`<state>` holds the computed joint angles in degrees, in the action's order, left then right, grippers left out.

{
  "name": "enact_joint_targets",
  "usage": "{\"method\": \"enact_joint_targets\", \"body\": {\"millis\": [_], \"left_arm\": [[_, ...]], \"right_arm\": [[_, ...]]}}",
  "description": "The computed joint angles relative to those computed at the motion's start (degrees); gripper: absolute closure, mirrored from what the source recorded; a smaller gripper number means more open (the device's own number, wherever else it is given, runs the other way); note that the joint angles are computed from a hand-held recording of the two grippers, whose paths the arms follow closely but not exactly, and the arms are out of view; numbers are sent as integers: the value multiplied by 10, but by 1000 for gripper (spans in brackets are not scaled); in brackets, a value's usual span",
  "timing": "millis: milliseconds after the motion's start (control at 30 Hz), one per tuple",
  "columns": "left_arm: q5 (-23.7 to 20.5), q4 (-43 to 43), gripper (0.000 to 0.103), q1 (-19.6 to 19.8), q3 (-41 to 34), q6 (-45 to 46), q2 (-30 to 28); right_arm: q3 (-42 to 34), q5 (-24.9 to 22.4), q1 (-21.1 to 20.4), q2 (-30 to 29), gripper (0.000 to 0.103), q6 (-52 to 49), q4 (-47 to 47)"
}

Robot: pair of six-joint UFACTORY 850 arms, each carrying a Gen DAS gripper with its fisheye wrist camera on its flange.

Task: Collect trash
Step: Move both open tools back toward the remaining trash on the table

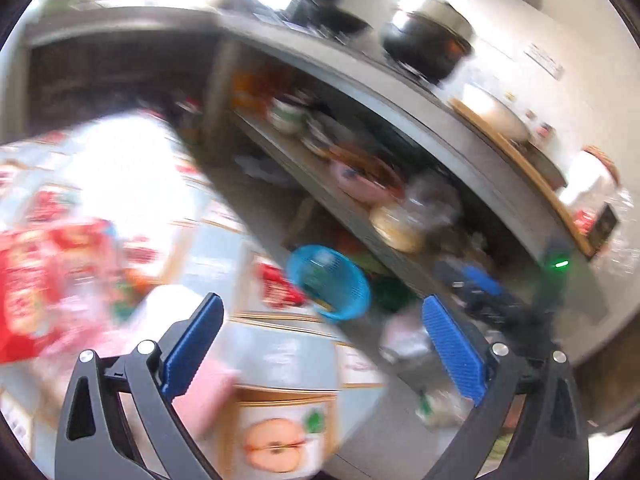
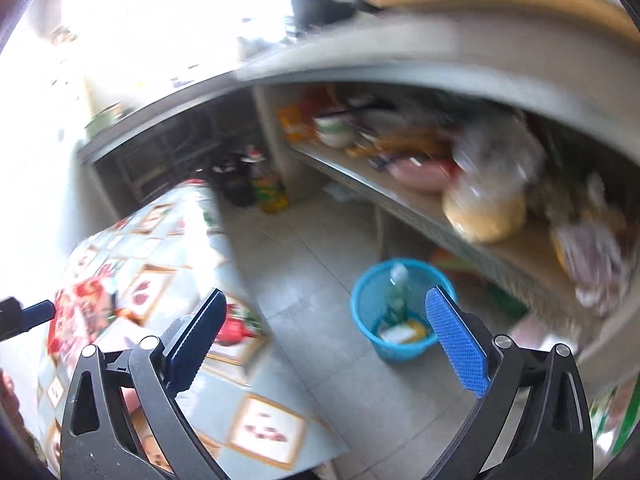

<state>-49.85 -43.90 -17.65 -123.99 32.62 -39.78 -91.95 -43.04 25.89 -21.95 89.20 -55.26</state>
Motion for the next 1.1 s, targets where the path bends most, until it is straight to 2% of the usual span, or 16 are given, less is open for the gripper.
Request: {"method": "enact_joint_targets", "body": {"millis": [67, 167, 267, 400, 500, 600, 867, 1100], "left_arm": [[61, 9, 5, 7, 80, 5, 47], [114, 41, 5, 21, 151, -12, 87], [160, 80, 5, 37, 214, -49, 121], [180, 61, 5, 62, 281, -36, 154], [191, 30, 5, 79, 320, -2, 171], [185, -43, 5, 96, 346, 73, 178], [183, -181, 5, 105, 362, 215, 168], [187, -234, 7, 117, 318, 218, 131]], "right_arm": [[-42, 1, 4, -28, 7, -60, 45], [-97, 1, 12, -67, 7, -143, 98], [-110, 19, 24, -79, 7, -163, 101], [-110, 48, 35, -83, 7, -178, 115], [-115, 87, 37, -86, 7, -243, 187], [-133, 100, 40, -97, 7, -292, 241], [-196, 126, 37, -141, 8, -398, 396], [-256, 97, 40, -177, 14, -436, 433]]}}
